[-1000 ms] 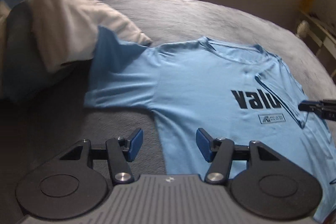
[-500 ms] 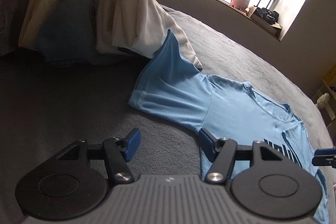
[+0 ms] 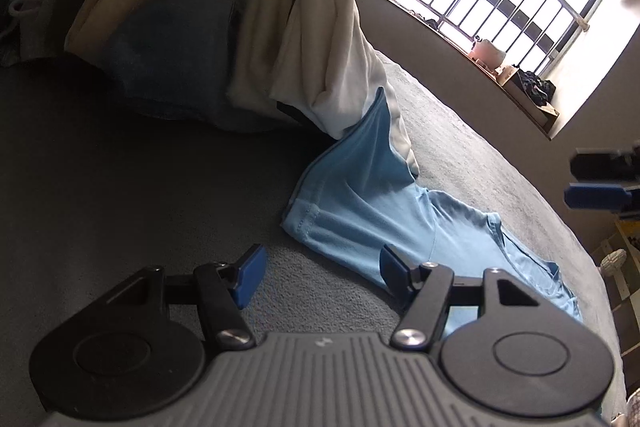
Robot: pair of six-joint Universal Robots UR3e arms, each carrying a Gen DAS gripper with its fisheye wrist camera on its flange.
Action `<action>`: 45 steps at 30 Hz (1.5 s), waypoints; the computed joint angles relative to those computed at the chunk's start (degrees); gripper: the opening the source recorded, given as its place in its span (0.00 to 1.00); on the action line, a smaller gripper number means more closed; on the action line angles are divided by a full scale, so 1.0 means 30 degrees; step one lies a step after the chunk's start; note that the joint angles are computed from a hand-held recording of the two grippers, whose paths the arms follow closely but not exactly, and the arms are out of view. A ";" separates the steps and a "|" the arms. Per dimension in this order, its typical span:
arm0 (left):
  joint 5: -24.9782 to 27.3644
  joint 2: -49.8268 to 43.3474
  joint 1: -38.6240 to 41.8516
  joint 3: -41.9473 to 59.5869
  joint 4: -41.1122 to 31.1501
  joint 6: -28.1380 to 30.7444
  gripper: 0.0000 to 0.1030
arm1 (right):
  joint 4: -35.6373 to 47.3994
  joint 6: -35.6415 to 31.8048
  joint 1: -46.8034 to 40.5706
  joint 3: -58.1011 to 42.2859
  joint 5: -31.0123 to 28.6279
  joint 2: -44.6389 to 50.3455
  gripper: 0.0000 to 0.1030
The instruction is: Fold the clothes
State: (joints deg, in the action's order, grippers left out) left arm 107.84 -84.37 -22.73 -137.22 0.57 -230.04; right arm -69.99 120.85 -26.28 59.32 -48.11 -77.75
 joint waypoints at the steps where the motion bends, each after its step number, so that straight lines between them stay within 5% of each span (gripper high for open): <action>1: -0.0014 -0.0280 0.0121 -0.0065 0.0502 0.0066 0.62 | -0.0206 0.1208 0.0589 -0.0646 0.0350 0.0677 0.50; 10: -0.1104 -0.3019 0.1413 -0.0668 0.4807 0.0767 0.54 | -0.4537 1.2632 0.4567 -0.4694 0.1225 0.6604 0.50; 16: -0.1024 -0.4730 0.1462 -0.0334 0.6241 0.1465 0.47 | -0.6405 1.5278 0.6302 -0.5681 0.0731 0.8610 0.46; 22: 0.0325 -0.5934 0.0708 0.0507 0.6337 0.1755 0.32 | -0.8449 1.7717 0.7126 -0.6092 -0.0039 1.0000 0.28; 29: 0.1780 -0.7105 -0.0130 0.1247 0.6861 0.1613 0.08 | -1.0700 1.8525 0.7174 -0.4827 0.0493 1.0056 0.04; 39: 0.3698 -0.7955 -0.2087 0.2674 0.7800 0.3267 0.06 | -1.2377 1.9085 0.5432 -0.2048 0.2519 0.8759 0.01; 45: 0.4380 -0.8147 -0.3904 0.4631 0.8033 0.6015 0.06 | -1.0373 1.6534 0.3307 -0.1638 0.4071 0.7321 0.01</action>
State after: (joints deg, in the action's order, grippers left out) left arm 120.98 -108.81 -34.44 -123.33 24.67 -212.00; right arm -101.10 170.46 -16.36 54.40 -35.90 -55.78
